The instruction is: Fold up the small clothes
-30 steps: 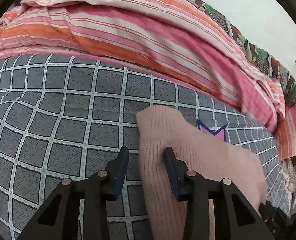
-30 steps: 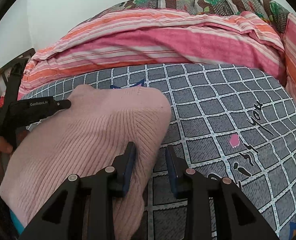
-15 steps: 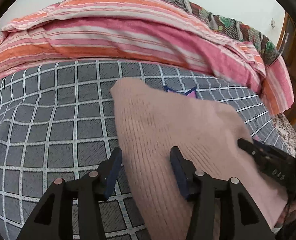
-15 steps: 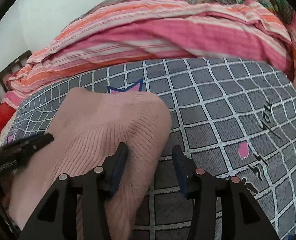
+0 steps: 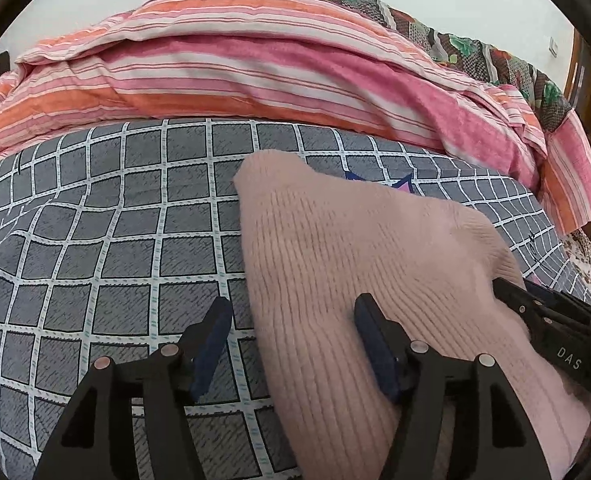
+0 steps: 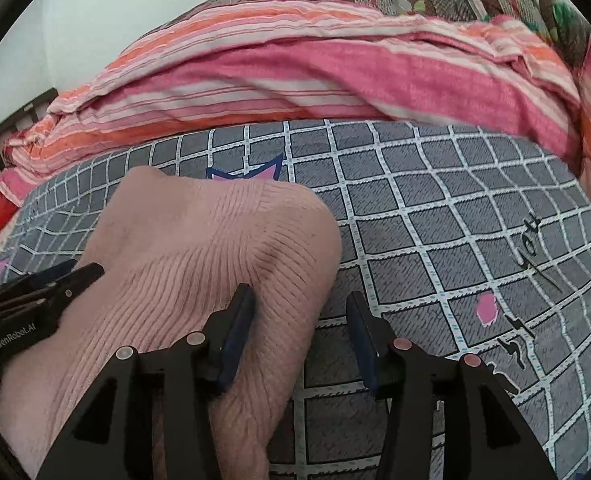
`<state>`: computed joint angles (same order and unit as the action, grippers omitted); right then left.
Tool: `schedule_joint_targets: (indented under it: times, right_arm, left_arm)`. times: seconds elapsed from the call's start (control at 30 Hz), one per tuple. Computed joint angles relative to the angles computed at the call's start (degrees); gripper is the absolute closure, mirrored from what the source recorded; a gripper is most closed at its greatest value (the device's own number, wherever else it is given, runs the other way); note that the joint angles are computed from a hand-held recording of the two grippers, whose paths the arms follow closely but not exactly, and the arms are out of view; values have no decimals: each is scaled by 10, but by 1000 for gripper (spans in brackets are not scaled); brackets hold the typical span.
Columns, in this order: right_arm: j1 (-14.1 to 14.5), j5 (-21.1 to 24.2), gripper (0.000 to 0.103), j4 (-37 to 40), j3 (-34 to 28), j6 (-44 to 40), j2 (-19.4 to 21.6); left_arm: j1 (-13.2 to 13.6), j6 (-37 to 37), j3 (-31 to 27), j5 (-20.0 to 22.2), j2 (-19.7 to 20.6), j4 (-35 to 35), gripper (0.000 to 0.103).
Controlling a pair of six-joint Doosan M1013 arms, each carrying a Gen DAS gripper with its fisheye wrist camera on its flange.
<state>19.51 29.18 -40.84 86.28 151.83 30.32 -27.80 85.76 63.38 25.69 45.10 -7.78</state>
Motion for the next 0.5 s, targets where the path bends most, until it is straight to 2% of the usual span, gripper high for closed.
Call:
schedule_joint_targets:
  times: [0.13, 0.5]
  right_arm:
    - [-1, -4, 57, 1, 2, 0, 0]
    - [2, 0, 57, -22, 4, 16, -1]
  left_arm:
    - [2, 16, 0, -2, 1, -18, 39]
    - [1, 14, 2, -7, 0, -12, 39]
